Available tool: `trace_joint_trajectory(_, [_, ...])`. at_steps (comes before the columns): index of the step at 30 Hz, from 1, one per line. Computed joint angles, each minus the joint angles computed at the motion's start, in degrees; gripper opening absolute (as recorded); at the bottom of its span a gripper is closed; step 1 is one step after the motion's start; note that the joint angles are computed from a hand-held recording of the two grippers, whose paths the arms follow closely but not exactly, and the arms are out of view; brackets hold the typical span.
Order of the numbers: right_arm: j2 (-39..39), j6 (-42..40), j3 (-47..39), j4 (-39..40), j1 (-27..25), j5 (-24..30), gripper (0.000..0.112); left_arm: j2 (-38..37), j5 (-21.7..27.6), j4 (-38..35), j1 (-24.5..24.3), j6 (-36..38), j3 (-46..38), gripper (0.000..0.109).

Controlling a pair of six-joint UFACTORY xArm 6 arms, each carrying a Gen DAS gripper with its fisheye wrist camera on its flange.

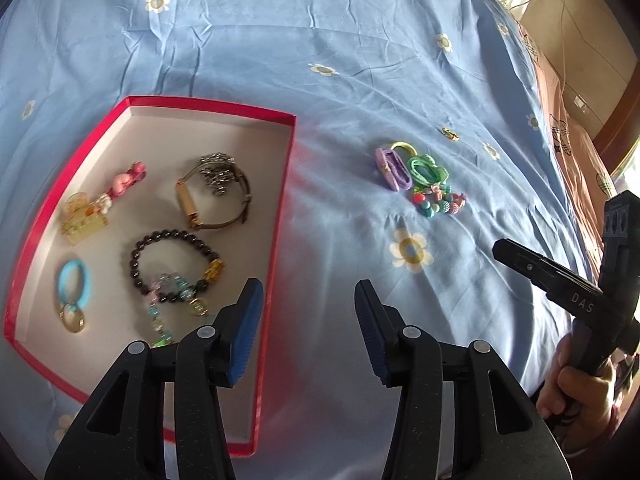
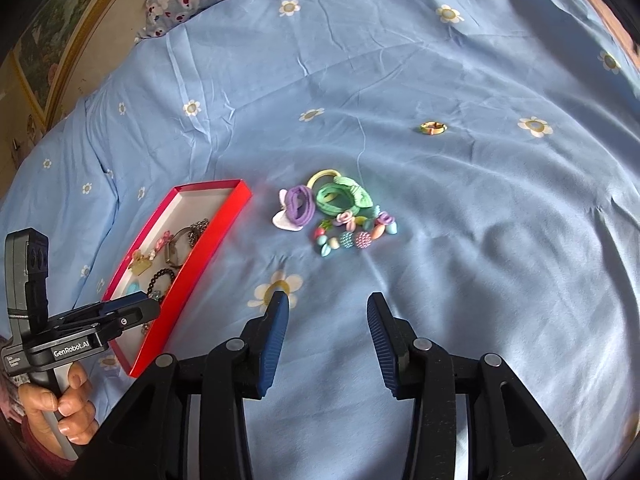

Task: Organize jewelry
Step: 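Move both open tools back to the remaining jewelry pile, then grasp the purple hair tie with the left tool while the right tool grasps the pastel beaded charm, then carry the purple hair tie and beaded charm over the red box with both tools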

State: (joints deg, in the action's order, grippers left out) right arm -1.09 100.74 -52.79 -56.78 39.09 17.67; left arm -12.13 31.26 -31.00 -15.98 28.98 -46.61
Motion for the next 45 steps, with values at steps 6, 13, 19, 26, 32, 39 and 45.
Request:
trace_joint_trajectory(6, [0.63,-1.37,-0.42,0.86,-1.44,-0.22,0.043,3.66,0.25,-1.23,-2.07,-0.10,-3.75,0.047])
trace_joint_trajectory(13, [2.76,-4.31,-1.97,3.28,-3.65,-0.84,0.043,10.33,1.73,-1.52,-3.85,-1.95,-10.58,0.047])
trace_joint_trajectory(19, [4.19,-6.53,-3.13,5.06,-5.05,-1.32,0.043,15.37,2.53,-0.78,-5.22,-2.94,-16.46,0.048])
trace_joint_trajectory(26, [6.08,-8.74,-4.14,7.25,-6.41,-2.23,0.043,22.94,4.42,-1.76,-6.05,-4.63,-24.44,0.048])
trace_joint_trajectory(32, [7.91,-11.04,-5.07,9.38,-7.15,-3.00,0.044,29.08,6.43,-0.52,-6.89,-6.66,-30.55,0.047])
trace_joint_trajectory(39, [9.70,-14.61,-6.70,11.19,-6.95,-2.31,0.025,29.72,6.49,-3.38,-7.41,-1.63,-30.57,0.013])
trace_joint_trajectory(45, [9.67,-14.62,-8.46,8.99,-5.19,0.34,0.008,25.54,5.30,-5.26,-7.03,1.04,-26.09,0.012])
